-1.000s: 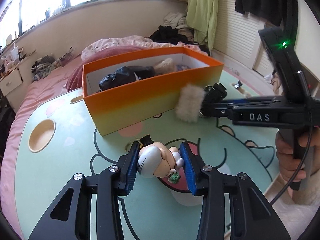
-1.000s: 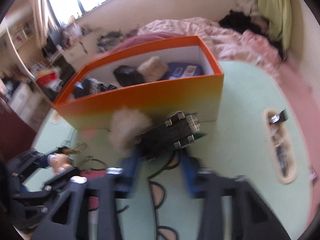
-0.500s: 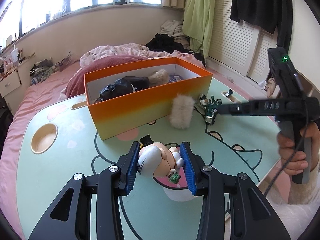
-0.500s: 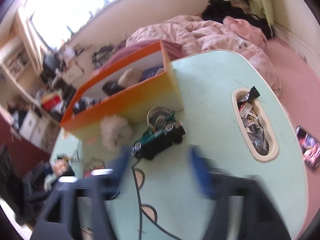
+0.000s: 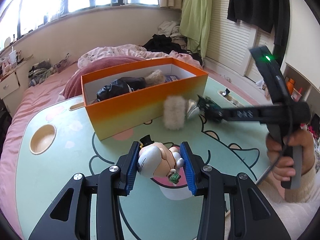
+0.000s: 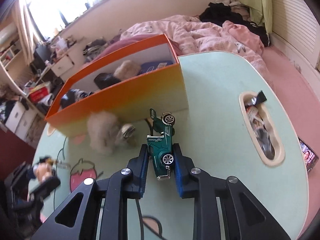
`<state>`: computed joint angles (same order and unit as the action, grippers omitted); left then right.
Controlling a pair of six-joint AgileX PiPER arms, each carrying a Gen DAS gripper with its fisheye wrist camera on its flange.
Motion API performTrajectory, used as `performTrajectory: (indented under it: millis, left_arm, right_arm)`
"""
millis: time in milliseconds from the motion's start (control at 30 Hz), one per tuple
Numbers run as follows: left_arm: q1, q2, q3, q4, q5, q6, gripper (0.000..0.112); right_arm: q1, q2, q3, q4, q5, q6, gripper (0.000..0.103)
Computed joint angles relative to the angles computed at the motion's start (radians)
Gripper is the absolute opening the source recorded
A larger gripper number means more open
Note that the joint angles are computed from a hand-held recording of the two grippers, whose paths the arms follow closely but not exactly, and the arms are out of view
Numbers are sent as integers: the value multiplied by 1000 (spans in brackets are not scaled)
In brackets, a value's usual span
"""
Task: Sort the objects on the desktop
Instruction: 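Drop the doll into the box with the left gripper while the right drops the car in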
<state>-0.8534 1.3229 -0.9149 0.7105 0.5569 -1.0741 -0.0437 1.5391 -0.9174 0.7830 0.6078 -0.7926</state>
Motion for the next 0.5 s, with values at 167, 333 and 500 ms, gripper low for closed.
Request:
performTrajectory:
  millis: [167,333,500]
  left_arm:
    - [26,-14,-10,-28,-16,37,42]
    - [88,2,-88,-113,-32,159,42]
    - [218,127,-298,-312,-61,369,42]
  right_arm:
    - [-75,-36,28,128,66,-132,22]
    - [-102,-86,-21,247,148,-219,22]
    - [-13,5,-222,222,147,-110,22]
